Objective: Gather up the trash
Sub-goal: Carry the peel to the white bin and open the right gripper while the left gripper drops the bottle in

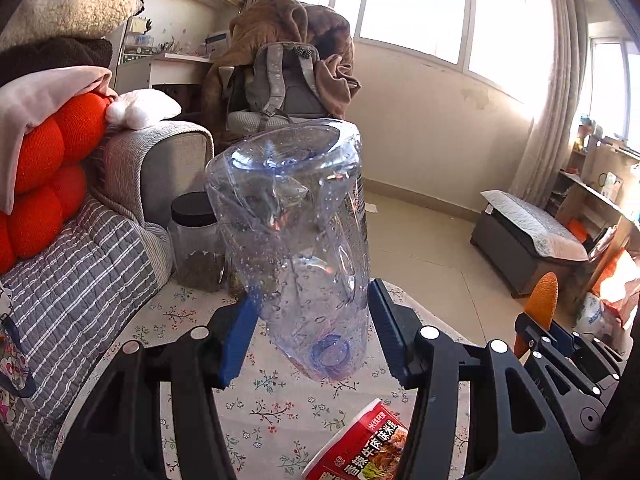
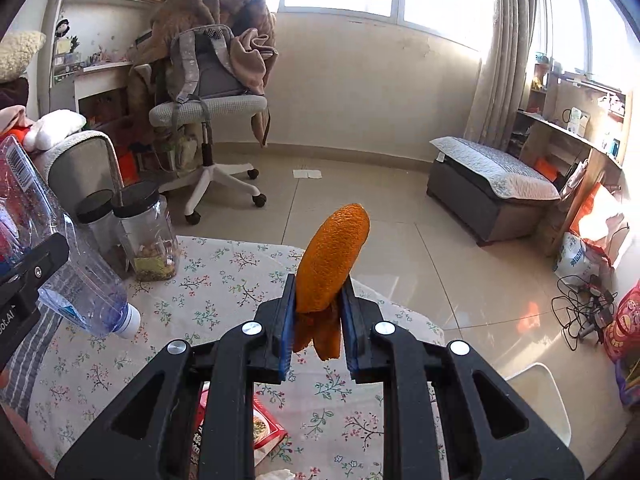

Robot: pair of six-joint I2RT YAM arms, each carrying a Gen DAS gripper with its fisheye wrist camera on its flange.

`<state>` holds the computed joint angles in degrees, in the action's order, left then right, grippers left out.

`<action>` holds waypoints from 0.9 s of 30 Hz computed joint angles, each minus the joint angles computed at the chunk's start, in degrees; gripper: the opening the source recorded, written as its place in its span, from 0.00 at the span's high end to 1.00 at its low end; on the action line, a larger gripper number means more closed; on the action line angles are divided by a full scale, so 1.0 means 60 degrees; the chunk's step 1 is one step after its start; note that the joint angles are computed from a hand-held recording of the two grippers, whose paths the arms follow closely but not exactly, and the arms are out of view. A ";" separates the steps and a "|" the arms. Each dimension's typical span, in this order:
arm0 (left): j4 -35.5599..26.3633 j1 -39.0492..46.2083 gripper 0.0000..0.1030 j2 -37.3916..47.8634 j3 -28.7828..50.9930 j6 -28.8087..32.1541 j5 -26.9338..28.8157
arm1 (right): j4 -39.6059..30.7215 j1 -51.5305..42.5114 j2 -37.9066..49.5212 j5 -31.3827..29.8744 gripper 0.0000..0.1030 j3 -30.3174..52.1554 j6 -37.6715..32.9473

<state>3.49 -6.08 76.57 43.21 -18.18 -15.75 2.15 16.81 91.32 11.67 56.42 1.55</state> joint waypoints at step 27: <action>-0.0348 -0.5608 0.46 0.2594 0.2174 -0.1154 -0.3049 | 0.0800 -0.5990 -0.0091 -0.2566 0.80 -0.1161 -0.1290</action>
<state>1.40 -39.73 92.14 56.26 -25.10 -34.04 6.95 -19.13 90.77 -3.73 49.45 -6.19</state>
